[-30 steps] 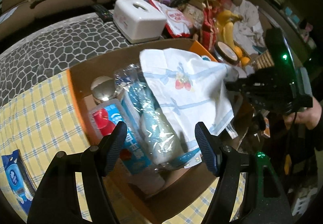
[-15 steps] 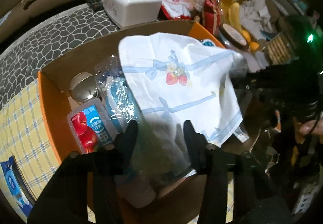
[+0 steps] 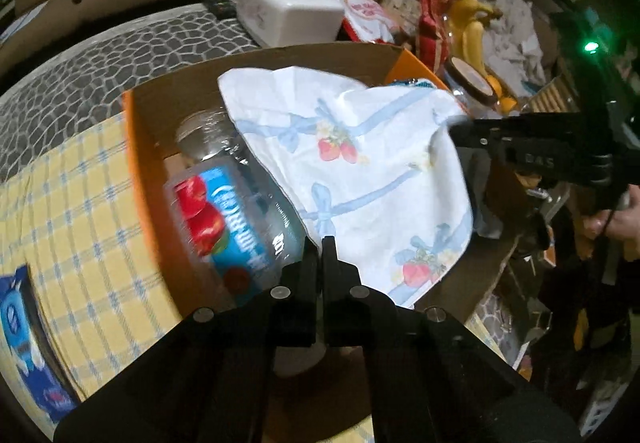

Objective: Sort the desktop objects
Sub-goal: 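Open the left gripper to release the tote bag in the box, then press the tote bag down into the box with both grippers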

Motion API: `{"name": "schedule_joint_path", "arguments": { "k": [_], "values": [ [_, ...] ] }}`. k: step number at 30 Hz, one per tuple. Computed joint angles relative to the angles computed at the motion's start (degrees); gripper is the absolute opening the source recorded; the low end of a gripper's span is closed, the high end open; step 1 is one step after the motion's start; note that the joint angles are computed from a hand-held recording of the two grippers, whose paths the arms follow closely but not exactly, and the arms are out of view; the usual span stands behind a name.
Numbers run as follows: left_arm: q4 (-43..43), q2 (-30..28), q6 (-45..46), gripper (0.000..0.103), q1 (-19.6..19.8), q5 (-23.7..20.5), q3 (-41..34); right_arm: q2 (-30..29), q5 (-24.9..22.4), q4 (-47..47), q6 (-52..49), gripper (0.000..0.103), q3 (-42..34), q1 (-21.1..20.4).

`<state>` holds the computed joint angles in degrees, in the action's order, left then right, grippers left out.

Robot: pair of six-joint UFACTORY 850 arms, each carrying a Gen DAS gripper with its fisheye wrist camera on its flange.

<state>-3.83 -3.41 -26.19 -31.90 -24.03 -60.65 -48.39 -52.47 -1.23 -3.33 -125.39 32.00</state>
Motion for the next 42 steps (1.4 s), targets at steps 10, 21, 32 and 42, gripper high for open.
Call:
{"name": "schedule_joint_path", "arguments": {
  "k": [10, 21, 32, 42],
  "values": [
    [9.77, 4.99, -8.83, 0.002, -0.88, -1.60, 4.86, -2.18, -2.52, -0.84, -1.52, 0.039, -4.38, 2.17],
    [16.57, 6.95, -16.49, 0.020, -0.41, -0.72, 4.17, 2.52, 1.54, 1.12, 1.77, 0.041, 1.49, 0.82],
    [16.83, -1.26, -10.27, 0.031, -1.95, -3.55, -4.22, -1.21, -0.50, -0.09, 1.74, 0.041, 0.97, 3.01],
    [13.08, -7.52, -4.00, 0.024, -1.06, -8.05, -7.82, -0.36, 0.47, 5.37, -1.13, 0.038, 4.51, 1.87]
  ]
}}
